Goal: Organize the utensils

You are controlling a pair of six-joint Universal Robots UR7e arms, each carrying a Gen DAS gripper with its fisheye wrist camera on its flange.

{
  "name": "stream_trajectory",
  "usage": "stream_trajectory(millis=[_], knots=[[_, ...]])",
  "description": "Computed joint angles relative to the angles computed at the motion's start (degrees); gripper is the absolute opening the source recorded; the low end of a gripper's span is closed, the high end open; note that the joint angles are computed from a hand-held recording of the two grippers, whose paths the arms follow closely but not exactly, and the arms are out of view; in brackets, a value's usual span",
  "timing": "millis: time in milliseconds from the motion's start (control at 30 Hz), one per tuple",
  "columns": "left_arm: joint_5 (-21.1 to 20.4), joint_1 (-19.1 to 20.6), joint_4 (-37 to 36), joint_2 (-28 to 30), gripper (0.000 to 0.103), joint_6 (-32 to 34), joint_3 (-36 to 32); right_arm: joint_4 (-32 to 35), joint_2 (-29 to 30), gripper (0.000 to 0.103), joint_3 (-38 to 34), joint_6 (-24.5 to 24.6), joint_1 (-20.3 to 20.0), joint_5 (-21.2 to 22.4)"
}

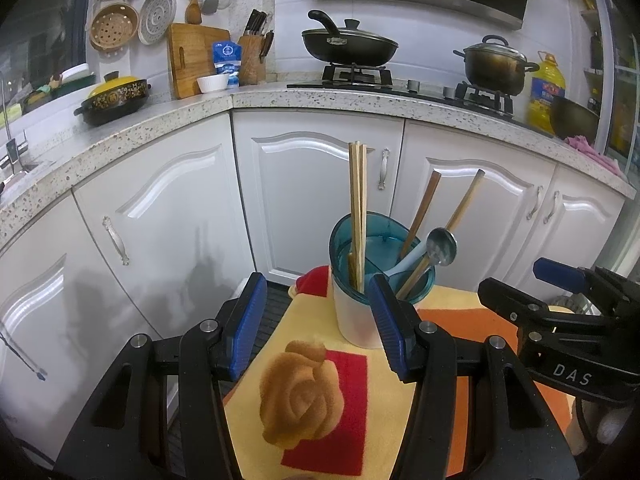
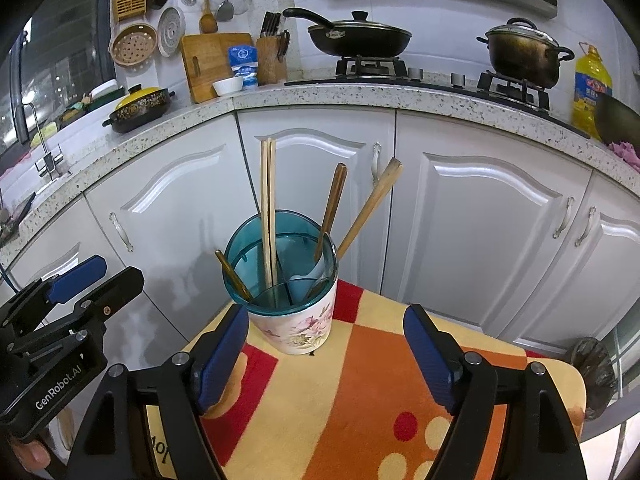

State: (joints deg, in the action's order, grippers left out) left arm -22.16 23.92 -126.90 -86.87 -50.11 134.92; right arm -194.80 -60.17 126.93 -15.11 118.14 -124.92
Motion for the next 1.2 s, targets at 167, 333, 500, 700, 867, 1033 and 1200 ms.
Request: stream_trajectory(millis=[167,333,500,700,867,1033,1200], knots=[[0.05,-0.09,0.29,0.04,0.053,-0.12,-0.02,0.08,0.18,0.078,-0.13,-0.18,0.09,-0.30],[0.09,-0.25,0.75,0.21,0.053,-0.53,-0.14,0.87,0.22,0.078,-0.35,0.03,0.01,-0.65],[-0.01,-0.07,0.15,0.36,0.053,-0.18,-0.08,1.29,0.35,0.078,-0.45,0.12,-0.05,-1.14],[-0.10,0.29,-1.14,0.65,0.053,0.69,0.22,1.29,0.77,0.078,-0.77,-0.24,0.06,-1.43],[-0.23,0.61,-1.97,0.98,0.053,1.23,0.27,1.16,1.06,0.078,-0.94,-0.64,0.07,-1.80],[-0.53,1.15,-2.21,1.33,0.053,1.36,0.21,1.69,1.24,0.078,-1.14,-0.34,-0.01,-1.92],[-0.66,1.12,-2.30,1.49,0.053,1.20,0.32,1.91,1.27,0.078,-1.23,-0.65,-0.18,-1.80]])
